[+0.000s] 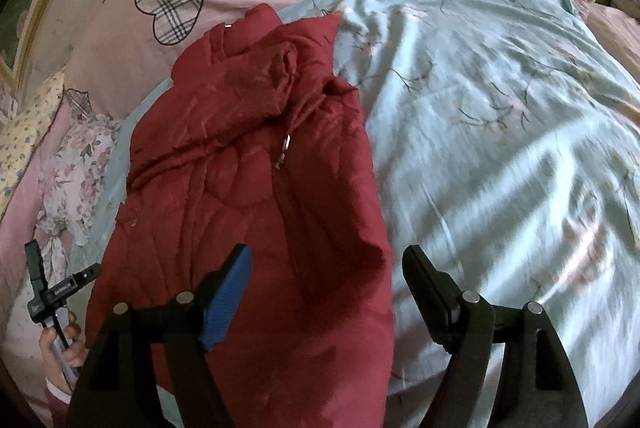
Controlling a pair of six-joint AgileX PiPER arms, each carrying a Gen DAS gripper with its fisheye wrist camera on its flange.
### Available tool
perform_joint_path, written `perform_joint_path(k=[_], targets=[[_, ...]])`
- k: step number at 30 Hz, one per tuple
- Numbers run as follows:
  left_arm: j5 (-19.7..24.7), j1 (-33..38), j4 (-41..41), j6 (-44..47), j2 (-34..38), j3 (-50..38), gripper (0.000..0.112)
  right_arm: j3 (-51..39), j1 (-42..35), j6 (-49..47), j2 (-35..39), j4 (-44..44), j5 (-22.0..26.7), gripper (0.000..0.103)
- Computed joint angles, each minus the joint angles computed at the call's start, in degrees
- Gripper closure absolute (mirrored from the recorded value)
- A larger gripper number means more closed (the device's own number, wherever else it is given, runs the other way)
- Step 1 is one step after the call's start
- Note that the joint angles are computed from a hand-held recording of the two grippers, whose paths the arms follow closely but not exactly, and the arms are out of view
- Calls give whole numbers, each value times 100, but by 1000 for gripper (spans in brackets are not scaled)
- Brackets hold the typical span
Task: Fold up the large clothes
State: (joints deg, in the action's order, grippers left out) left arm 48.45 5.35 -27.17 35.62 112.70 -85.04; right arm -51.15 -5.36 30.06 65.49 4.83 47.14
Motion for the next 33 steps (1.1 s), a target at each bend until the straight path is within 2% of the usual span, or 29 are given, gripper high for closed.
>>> perform_joint_path(k=[6,9,15,22,26,33], targets=[[182,311,-131,240,-19,133,39,183,242,284,-172,-107,144,23],[319,446,-221,386,-20,182,33,251,439,445,-202,-191,221,23],[343,584,-183,517,-58,357,33,411,703,627,-202,-210,228,23],[578,734,-265,715,-21,466,33,535,1016,837,-200,-280,273,23],[821,779,-371,870,-14,475,33,605,1081,751,-275,-190,322,23],[796,620,-350,1169,-228,818,33,932,743,193,-565,463,318,26]])
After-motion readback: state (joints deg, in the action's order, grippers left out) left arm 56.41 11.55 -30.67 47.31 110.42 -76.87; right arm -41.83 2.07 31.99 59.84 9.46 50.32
